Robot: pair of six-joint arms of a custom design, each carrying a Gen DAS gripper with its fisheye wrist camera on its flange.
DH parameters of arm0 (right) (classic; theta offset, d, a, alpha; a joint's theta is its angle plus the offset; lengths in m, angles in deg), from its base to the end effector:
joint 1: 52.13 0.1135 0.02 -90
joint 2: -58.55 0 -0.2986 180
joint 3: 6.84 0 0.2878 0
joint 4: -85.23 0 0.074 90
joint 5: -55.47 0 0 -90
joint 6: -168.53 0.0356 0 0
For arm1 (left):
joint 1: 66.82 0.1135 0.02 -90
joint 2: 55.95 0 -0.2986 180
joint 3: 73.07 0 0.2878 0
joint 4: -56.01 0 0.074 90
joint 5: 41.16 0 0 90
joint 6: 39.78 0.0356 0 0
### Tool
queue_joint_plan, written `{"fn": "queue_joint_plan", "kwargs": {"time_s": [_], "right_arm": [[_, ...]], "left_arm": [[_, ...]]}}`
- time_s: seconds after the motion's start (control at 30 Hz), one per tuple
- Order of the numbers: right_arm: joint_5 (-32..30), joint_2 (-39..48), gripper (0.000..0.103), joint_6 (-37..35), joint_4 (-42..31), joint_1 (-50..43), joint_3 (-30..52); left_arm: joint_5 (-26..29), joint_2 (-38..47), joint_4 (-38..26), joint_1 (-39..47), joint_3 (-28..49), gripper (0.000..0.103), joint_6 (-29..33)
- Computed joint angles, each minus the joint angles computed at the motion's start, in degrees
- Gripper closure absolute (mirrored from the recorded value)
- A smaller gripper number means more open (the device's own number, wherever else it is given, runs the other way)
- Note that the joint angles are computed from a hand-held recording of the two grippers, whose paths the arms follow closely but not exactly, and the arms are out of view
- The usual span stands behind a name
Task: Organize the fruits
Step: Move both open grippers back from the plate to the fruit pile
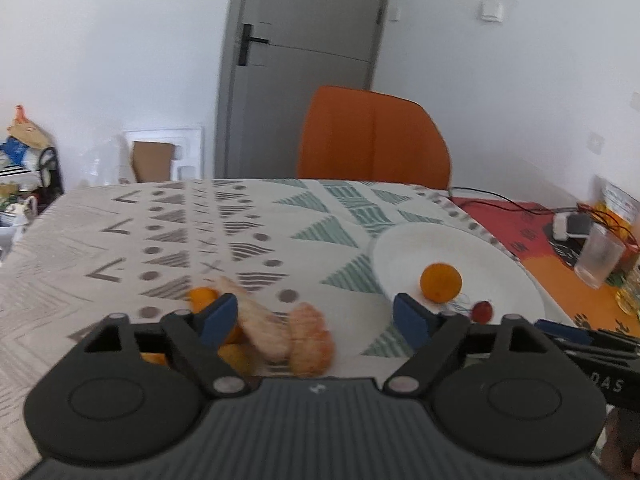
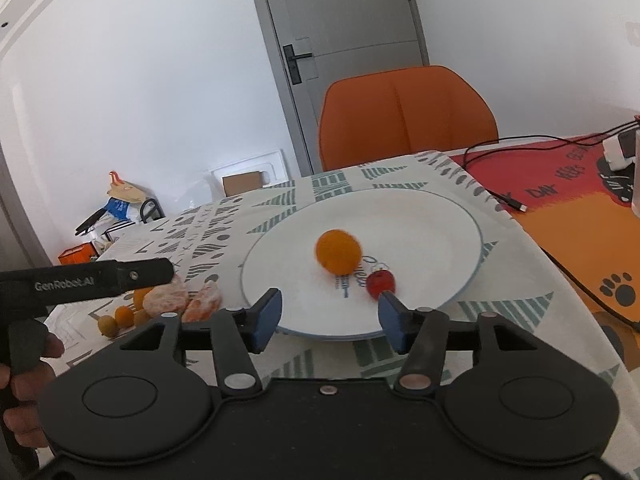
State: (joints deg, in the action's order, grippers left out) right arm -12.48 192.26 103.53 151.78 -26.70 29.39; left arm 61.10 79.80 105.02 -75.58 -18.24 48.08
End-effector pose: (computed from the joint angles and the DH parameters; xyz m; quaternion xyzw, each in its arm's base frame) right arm 0.2592 0.1084 -0.0110 0.0911 0.8543 0.0556 0.5086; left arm 0.3662 -0.0641 -0.0198 0.1019 0.8648 -0.1388 0.4717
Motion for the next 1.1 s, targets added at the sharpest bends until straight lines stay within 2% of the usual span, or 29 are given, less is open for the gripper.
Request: {"fn": "queue_joint_plan", "kwargs": {"time_s": [0.2,0.5,0.93,1.1], "right_arm": [[1.8,-0.8,0.033,-0.2,-1.9,2.5,1.4],[3.1,-1.9,0.024,-2.0,-4.9,5.8,3.8],[2.0,-1.1,0.023,-4.4,-8.2,7.4,7.9],[0.1,-0.6,0.027,-5.1,-11.1,7.5,10.2]], "left_arm": [[0.4,-0.6,2.2,3.5,-2.1,0.016,-0.2],[1.1,-0.1,3.3,7.7,-3.2,0.016,-0.2],[3.1,2.4,3.5,12.0,-1.8,0.016,-0.3],[3.9,4.1,1.9,12.9,0.3,0.018,-0.1]]}}
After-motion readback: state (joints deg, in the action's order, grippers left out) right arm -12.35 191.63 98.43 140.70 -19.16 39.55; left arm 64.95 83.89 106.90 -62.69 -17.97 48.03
